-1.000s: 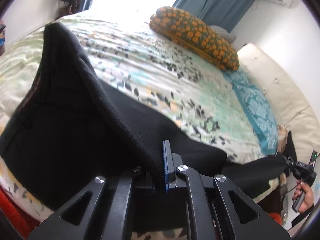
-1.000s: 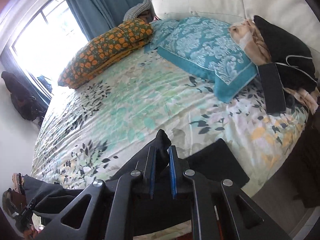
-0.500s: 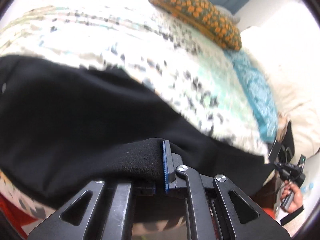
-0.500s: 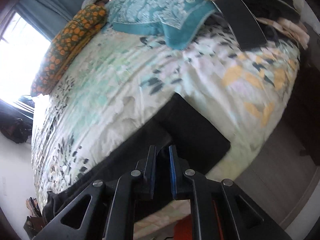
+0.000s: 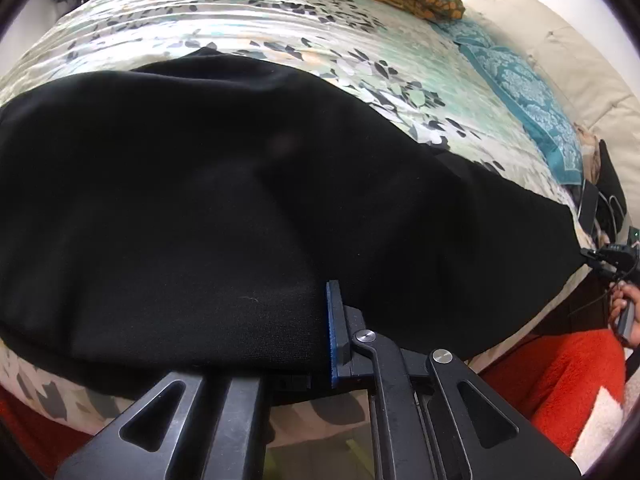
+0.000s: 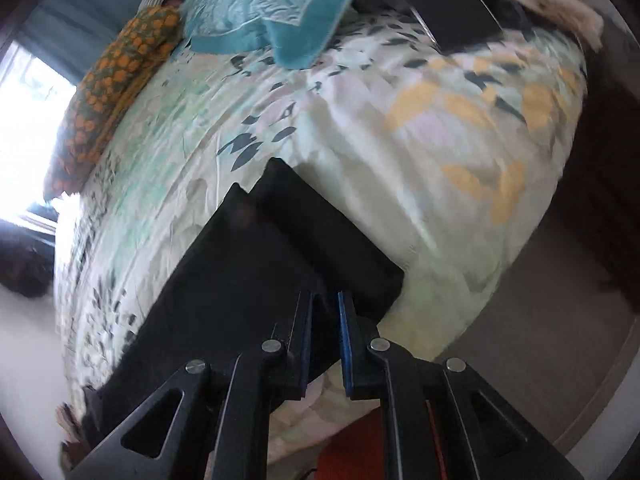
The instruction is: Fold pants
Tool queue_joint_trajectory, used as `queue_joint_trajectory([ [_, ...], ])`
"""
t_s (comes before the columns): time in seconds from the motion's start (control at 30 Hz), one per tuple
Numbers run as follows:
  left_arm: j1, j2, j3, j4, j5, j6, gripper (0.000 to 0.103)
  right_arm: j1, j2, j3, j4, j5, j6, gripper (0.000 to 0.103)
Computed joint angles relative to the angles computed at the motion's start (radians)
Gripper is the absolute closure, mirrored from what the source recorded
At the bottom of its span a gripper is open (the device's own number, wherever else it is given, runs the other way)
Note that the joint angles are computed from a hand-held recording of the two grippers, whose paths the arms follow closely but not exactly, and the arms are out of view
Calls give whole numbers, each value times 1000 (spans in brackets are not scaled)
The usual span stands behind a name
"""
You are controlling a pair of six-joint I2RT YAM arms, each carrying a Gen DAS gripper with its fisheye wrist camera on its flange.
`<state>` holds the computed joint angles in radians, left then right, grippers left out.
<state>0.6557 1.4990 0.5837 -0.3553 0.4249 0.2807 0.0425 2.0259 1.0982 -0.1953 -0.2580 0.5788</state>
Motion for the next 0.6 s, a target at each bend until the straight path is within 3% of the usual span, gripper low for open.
queue_joint_trajectory([
  [0.13,-44,-3,12,2,-3,-68,99,11,-17,11,-12,46,-52,91],
  [0.33,-23,-48,-25,-29,10,-33,97,32,-67,-28,48,136,-36,91],
  [0.6,-68,69,42,3,3,-75,97,8,-65,-35,13,164,14,91],
])
